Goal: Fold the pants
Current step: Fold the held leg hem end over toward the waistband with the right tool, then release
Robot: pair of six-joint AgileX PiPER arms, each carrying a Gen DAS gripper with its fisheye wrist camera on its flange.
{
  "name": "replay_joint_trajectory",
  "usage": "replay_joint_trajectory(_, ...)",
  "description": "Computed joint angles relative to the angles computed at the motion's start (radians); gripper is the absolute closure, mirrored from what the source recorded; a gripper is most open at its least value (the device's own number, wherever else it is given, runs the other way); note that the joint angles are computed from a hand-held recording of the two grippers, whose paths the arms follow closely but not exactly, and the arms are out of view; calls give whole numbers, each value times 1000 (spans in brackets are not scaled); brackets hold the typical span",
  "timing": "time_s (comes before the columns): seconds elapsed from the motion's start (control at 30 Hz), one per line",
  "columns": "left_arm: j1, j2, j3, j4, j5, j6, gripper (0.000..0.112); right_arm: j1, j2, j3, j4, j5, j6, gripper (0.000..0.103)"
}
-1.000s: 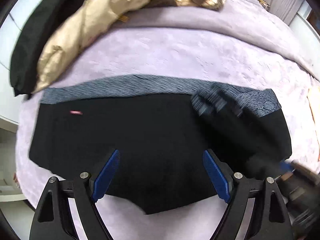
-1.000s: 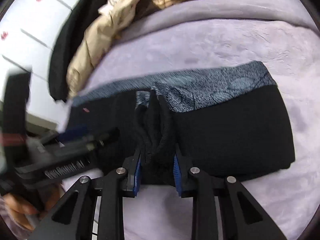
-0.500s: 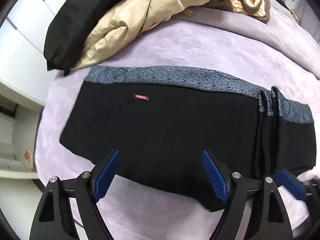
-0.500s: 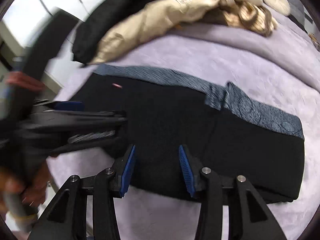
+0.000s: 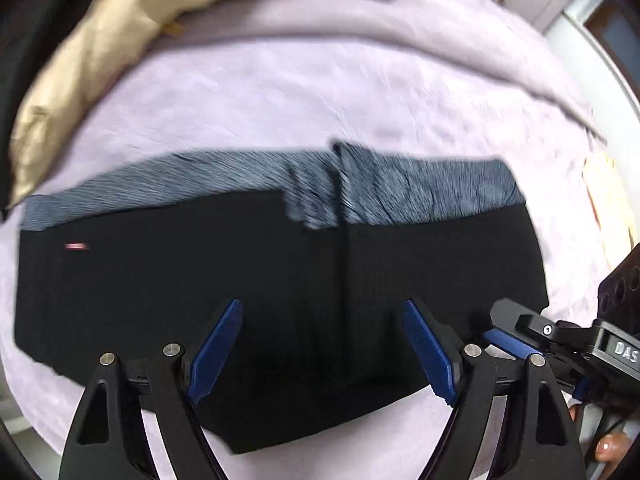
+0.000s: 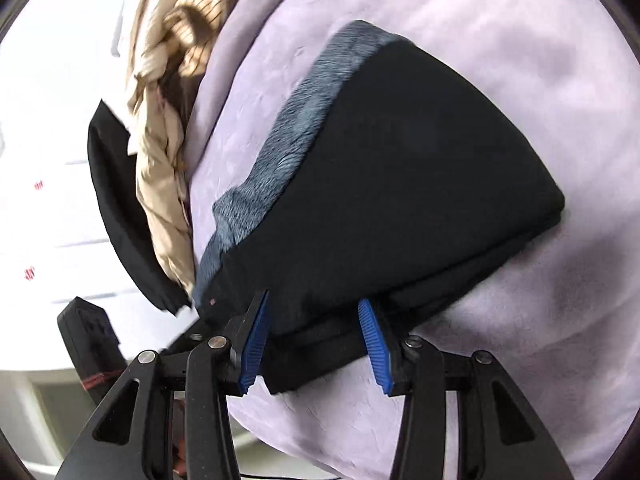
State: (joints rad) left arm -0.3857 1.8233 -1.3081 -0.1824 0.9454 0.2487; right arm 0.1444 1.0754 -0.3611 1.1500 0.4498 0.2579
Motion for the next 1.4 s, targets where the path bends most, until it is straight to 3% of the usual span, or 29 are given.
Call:
replay_joint_trajectory(0.03, -14, 33, -16, 18, 14, -24, 35, -12, 7, 25, 99, -6, -72, 54)
replay_joint_trajectory(0.07, -15, 65, -30, 11, 27, -23, 50, -40, 6, 46, 183, 12, -125, 55)
replay_joint_trajectory(0.1, -2, 90, -43, -35, 51, 10, 57, -63, 6, 66, 228, 30, -145, 70)
replay_joint_trajectory(0.13, 1, 88, -38, -42, 45, 13, 58, -98, -2, 84, 232, 51, -144, 99)
replay_joint_trajectory(0.17, -4, 68, -28, -29, 39, 13, 62, -94, 13, 64, 196, 59, -106, 98)
replay_joint_trajectory(0.33, -12, -74, 118, 59, -65, 15, 62, 36, -25, -37, -70, 47, 103, 99)
replay_joint_trajectory(0.4, -4, -44, 135, 87, -82, -26, 59, 88, 53, -45, -99, 13, 124, 99)
replay_joint_trajectory(0.47, 10, -21, 131, 87, -92, -73, 47, 104, 132, -54, -90, -7, 75, 99)
replay_joint_trajectory(0.57, 6, -43, 111, 118, -74, -101, 41, 45, 144, -147, -237, 137, 85, 94)
replay_joint_trajectory(0.63, -6, -82, 97, 157, -72, -113, 41, 20, 135, -230, -339, 261, 97, 70)
replay_joint_trajectory(0.7, 7, -109, 60, 126, -52, -74, 41, 4, 74, -301, -439, 327, 109, 69)
replay_joint_trajectory(0.83, -21, -59, -88, 47, -3, -34, 41, -115, -22, -365, -603, 373, 149, 69)
replay_joint_trajectory(0.93, -117, 13, -142, 116, -51, -124, 41, -240, 62, -388, -658, 386, 107, 71)
replay_joint_trajectory(1.07, -192, 145, -164, 340, -95, -322, 39, -313, 228, -397, -613, 363, -17, 71)
replay_joint_trajectory(1.13, -163, 171, -148, 317, -96, -325, 25, -292, 309, -395, -611, 352, -56, 71)
replay_joint_trajectory(1.23, -85, 168, -172, 176, -25, -240, 25, -203, 311, -413, -725, 330, 18, 71)
replay_joint_trajectory(1.4, -91, 68, -82, 266, -5, -272, 25, -201, 293, -443, -737, 406, 20, 71)
